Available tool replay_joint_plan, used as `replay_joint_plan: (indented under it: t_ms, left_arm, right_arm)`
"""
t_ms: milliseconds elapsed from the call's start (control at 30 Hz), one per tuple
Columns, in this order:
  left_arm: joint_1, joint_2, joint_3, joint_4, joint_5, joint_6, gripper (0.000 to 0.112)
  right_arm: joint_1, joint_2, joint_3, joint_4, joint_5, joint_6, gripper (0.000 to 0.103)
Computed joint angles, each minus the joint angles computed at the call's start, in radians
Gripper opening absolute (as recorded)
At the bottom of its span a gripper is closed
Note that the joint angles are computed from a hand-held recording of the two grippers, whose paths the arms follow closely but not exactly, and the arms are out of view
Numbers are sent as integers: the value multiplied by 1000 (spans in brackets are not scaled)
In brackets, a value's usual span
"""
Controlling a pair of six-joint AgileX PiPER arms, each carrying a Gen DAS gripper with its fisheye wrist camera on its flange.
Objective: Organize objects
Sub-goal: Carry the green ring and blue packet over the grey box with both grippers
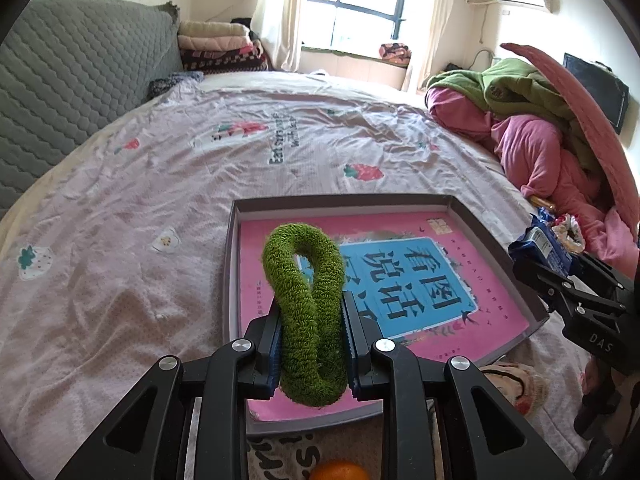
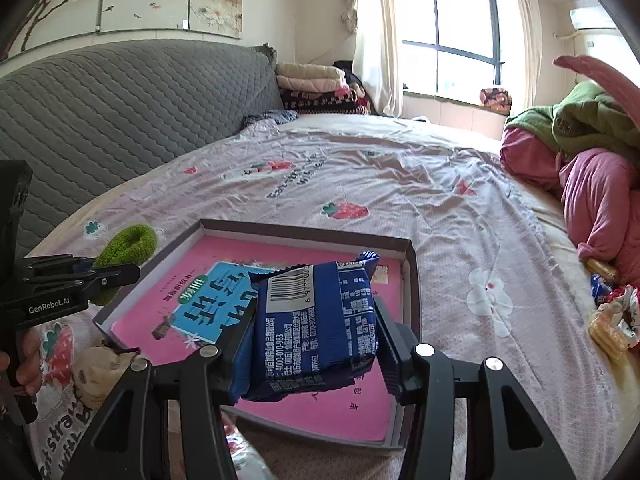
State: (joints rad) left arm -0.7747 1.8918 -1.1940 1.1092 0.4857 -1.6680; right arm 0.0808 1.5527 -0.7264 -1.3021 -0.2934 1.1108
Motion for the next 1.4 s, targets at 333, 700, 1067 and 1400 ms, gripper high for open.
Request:
replay_joint_plan:
  t_ms: [333,700,1067,1400]
  left_arm:
    - [32,65,-22,-92,-82,84,26]
    - [39,102,-53,-228,-97,209,26]
    - [43,126,-61,-255,-103,236,27]
    - [36,135,-74,-266,-86,252,27]
  right_arm:
    - [-35,98,-45,-161,-34,158,52]
    - [-39,163,-80,-337,-46,338,52]
    - [-26,180,-87,-358,-18,368,52]
    - [-8,179,-85,-364,11,363,53]
